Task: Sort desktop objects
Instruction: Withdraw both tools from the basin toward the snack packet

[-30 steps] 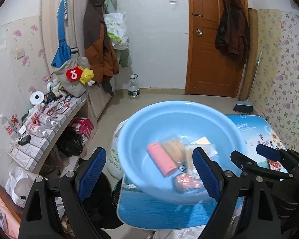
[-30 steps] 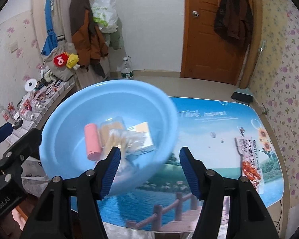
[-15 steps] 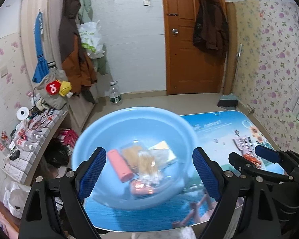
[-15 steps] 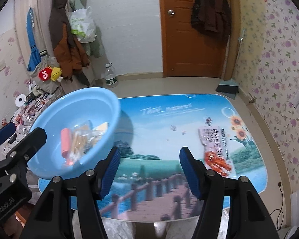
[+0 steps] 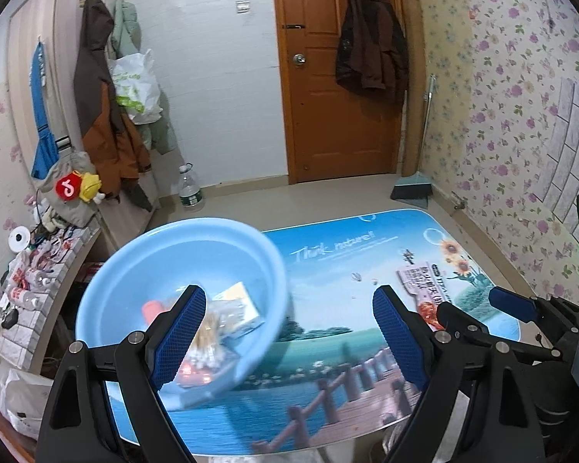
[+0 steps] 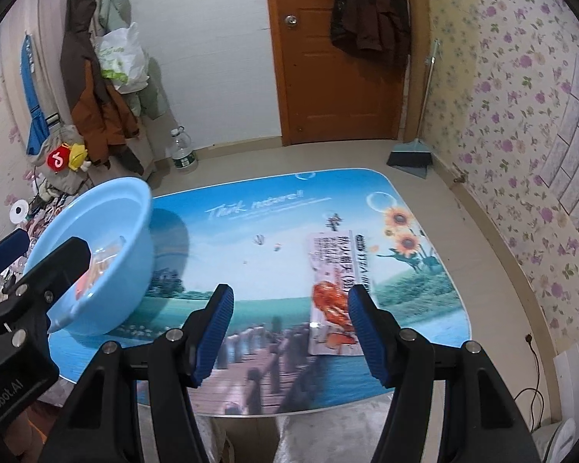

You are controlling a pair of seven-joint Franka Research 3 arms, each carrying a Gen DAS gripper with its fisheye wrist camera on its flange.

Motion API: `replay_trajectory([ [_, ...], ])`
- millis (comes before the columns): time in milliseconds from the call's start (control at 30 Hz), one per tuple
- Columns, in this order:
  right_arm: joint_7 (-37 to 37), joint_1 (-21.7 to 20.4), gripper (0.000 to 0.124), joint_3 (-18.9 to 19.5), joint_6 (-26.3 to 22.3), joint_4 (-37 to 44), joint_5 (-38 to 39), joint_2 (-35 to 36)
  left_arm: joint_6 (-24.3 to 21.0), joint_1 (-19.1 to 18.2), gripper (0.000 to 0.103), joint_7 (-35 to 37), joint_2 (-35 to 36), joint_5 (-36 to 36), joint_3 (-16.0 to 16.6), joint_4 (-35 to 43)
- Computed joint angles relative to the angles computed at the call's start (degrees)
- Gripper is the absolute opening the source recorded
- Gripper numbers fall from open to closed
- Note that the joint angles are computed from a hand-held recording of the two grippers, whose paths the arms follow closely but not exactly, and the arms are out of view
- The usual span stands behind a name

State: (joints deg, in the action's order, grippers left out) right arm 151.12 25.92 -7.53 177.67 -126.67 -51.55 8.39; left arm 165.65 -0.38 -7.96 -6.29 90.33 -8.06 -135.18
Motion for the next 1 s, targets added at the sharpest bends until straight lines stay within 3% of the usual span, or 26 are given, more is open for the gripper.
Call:
replay_trajectory([
  [400, -5.3, -1.0, 0.063, -1.9, 2.1, -1.9, 6.5, 1.1, -1.4, -2.7, 0.088, 2.6, 4.4, -2.9, -1.0, 3.3],
  [600, -9.7, 0.9, 0.063, -5.1, 3.6, -2.5, 11.6, 2.4, -1.9, -4.0, 0.089, 3.6, 6.7, -3.7, -0.8, 5.0],
  [733, -18.6, -4.2, 0.063, 0.4, 3.7, -3.0, 21.3, 3.7, -1.8, -4.7, 0.09, 5.2, 8.4, -5.1, -0.6, 6.0],
  [1000, -27.1, -6.5, 0.063, 3.6, 4.3, -2.5, 30.4, 6.7, -1.3, -5.6, 0.09, 6.9, 11.1, -7.0, 0.2, 7.2],
])
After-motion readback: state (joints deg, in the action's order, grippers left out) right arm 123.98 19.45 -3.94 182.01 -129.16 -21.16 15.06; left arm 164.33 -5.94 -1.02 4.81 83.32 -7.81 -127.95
